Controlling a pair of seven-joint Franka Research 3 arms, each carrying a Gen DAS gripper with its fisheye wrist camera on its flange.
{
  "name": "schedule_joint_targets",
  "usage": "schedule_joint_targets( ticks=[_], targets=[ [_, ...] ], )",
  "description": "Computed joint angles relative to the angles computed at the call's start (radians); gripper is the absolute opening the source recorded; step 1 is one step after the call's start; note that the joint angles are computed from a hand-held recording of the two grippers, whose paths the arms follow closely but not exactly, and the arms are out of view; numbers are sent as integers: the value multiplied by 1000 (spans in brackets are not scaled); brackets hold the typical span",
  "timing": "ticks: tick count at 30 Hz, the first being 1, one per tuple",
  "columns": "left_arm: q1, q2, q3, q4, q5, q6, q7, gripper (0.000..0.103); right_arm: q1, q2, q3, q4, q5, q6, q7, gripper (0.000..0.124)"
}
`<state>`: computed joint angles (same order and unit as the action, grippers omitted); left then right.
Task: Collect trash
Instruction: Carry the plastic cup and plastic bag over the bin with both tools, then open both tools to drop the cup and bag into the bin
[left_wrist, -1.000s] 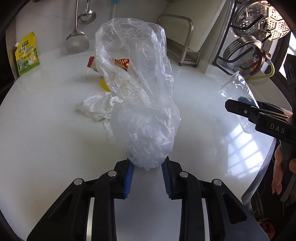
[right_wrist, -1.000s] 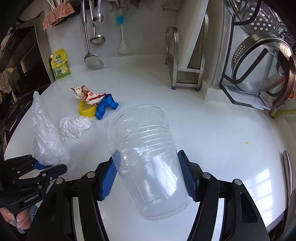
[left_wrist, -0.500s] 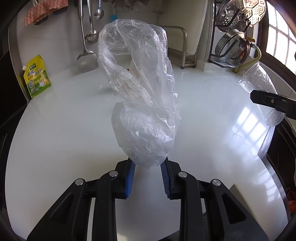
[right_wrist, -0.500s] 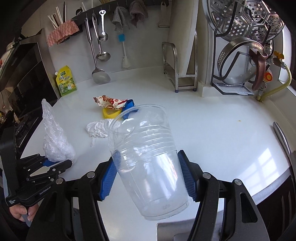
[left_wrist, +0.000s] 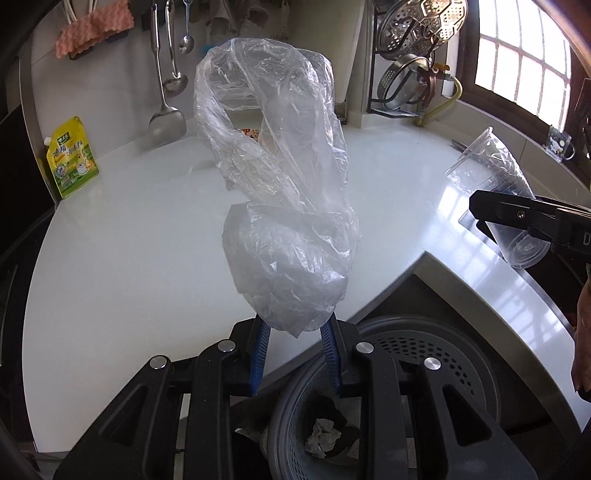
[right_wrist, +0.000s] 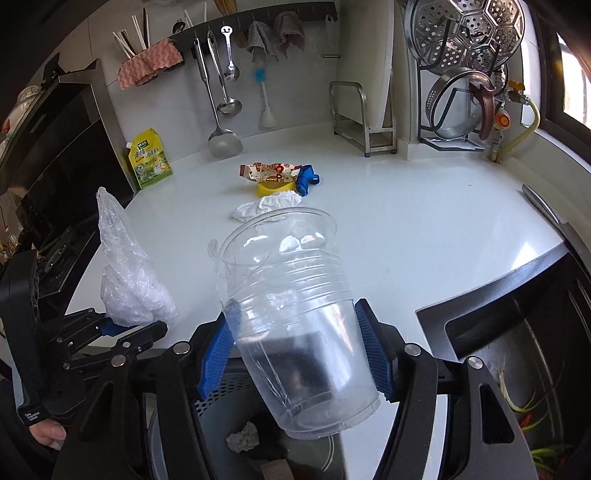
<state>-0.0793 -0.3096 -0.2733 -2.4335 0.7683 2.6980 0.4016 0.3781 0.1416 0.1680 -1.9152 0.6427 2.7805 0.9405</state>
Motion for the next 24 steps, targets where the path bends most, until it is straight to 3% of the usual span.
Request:
schedule_joint_targets(
  ticks=[7,13,15,18,21,24],
  targets=[
    [-35,-116,-9,-132,-44,53,16,26,64,-149,11,-228,-27,137,99,61],
    [-53,-184,-23,-211,-97,89,51,26,104,-248,18,-398,-93,265,265,61],
    [-51,-198,-37,-225,-107,92,53,26,137,-272,2,-445,-57,298,264,61],
    [-48,-216,-62,-247,-105,105,43,26,123,-307,29,-520,-129,338,368,61],
    [-59,-213,-68,-259,-120,116,50,26,239,-327,-62,-565,-15,350,295,61],
    [-66,-202,-74,-266,-134,130,50,26,238,-338,-59,-603,-15,354,326,61]
  ],
)
